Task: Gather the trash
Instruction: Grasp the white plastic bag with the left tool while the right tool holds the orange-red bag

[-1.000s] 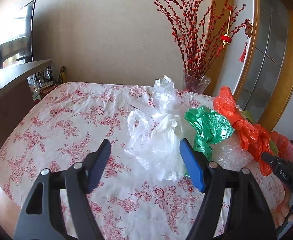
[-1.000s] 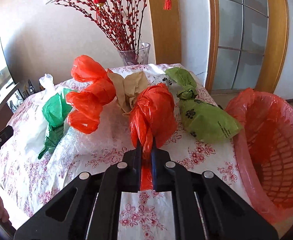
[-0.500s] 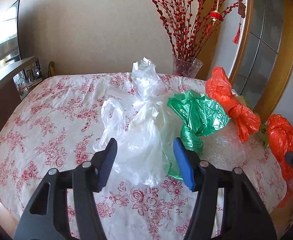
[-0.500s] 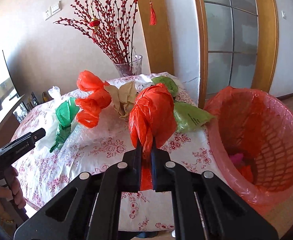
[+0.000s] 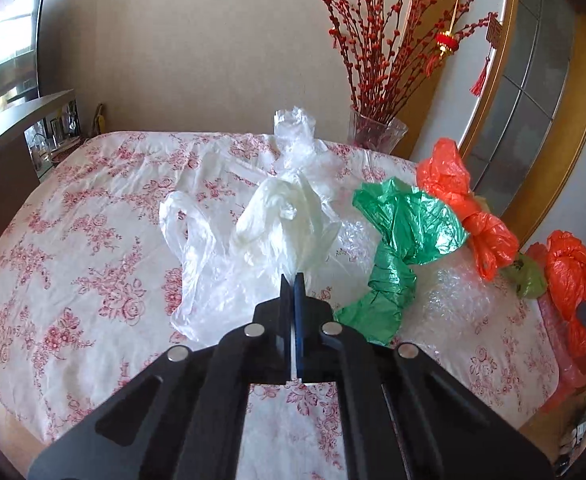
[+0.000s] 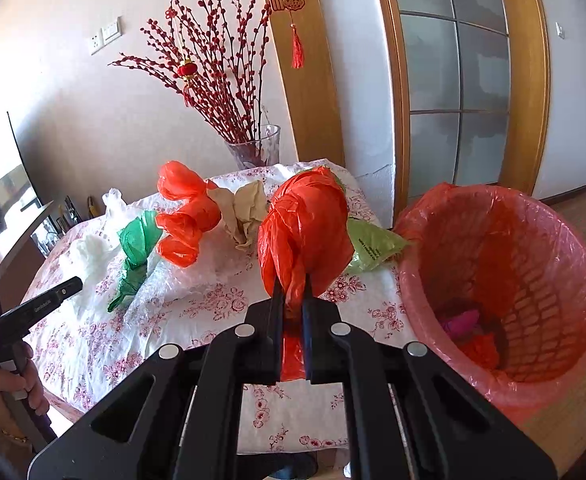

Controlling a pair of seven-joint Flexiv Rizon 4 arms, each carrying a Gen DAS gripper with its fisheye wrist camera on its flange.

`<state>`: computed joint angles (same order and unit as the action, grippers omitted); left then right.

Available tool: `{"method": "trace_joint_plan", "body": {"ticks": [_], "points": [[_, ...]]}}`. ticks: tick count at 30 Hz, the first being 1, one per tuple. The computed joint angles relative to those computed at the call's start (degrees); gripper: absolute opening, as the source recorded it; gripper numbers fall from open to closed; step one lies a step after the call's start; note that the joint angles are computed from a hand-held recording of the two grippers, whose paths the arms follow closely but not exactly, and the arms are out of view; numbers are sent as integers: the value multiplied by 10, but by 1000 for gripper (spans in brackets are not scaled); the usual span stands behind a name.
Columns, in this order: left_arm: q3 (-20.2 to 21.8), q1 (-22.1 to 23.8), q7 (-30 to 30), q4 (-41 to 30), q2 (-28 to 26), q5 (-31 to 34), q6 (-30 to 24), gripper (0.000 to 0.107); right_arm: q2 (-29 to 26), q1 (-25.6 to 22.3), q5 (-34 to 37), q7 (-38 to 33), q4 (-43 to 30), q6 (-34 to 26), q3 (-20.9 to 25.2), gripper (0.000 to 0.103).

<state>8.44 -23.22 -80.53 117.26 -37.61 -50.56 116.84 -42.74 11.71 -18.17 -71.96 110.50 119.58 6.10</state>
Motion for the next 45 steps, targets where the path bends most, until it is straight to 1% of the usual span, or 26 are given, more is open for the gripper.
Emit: {"method": "trace_joint_plan", "body": {"ticks": [4, 8, 9, 12, 13, 14, 18, 20, 21, 23, 24, 26, 27, 28, 31, 34, 36, 37, 38, 40, 44, 45], "points": [[-19, 17, -22, 26, 28, 35, 30, 3, 6, -5, 2, 0, 9, 12, 2, 8], [-29, 16, -20, 43, 46, 50, 54, 3, 12, -11, -2, 0, 19, 20, 3, 8], [-23, 3, -8, 41, 47, 33, 58, 3, 13, -12, -1, -1, 21, 22, 2, 8], [-21, -12, 26, 37, 44, -7, 62, 3, 17, -13, 1, 0, 26, 25, 1, 8], [-22, -15, 37, 35, 41, -25, 57, 3, 17, -14, 1, 1, 27, 26, 2, 8], [-30, -5, 36, 36, 40, -24, 51, 3, 17, -14, 2, 1, 28, 26, 1, 8], [-57, 37, -9, 58, 41, 21, 31, 4, 17, -14, 4, 2, 30, 27, -2, 8], [-64, 55, -43, 73, 44, 54, 33, 4, 17, -15, 4, 1, 31, 27, -2, 8], [-58, 51, -49, 78, 45, 57, 36, 5, 17, -14, 5, 1, 31, 27, -3, 8], [-37, 26, -43, 80, 42, 38, 42, 5, 16, -15, 3, 2, 31, 26, -1, 8], [-35, 26, -43, 83, 43, 40, 43, 9, 16, -15, 3, 2, 31, 25, -1, 8], [-36, 31, -50, 89, 46, 48, 49, 19, 15, -15, 2, 4, 29, 24, 0, 8], [-38, 33, -54, 92, 48, 52, 53, 29, 14, -15, 1, 4, 29, 23, 1, 8], [-43, 41, -64, 97, 50, 65, 60, 36, 14, -14, 1, 3, 29, 23, 0, 8], [-47, 51, -77, 102, 53, 82, 69, 39, 15, -9, 3, 0, 29, 20, -2, 8], [-49, 59, -83, 101, 54, 91, 65, 39, 14, -9, 4, 0, 28, 17, -3, 8], [-59, 76, -100, 100, 55, 118, 65, 39, 14, -8, 5, -1, 27, 14, -3, 8], [-57, 74, -100, 98, 54, 121, 63, 39, 13, -7, 6, -1, 27, 13, -3, 8], [-47, 59, -87, 92, 51, 108, 58, 39, 13, -6, 6, -1, 26, 12, -4, 8], [-19, 16, -46, 77, 40, 54, 42, 39, 13, -7, 6, -1, 26, 10, -2, 8], [1, -19, -3, 61, 23, -22, 14, 39, 13, -11, 3, -1, 26, 9, 1, 8], [3, -21, 3, 59, 20, -33, 7, 33, 12, -12, 2, -1, 26, 9, 1, 8]]}}
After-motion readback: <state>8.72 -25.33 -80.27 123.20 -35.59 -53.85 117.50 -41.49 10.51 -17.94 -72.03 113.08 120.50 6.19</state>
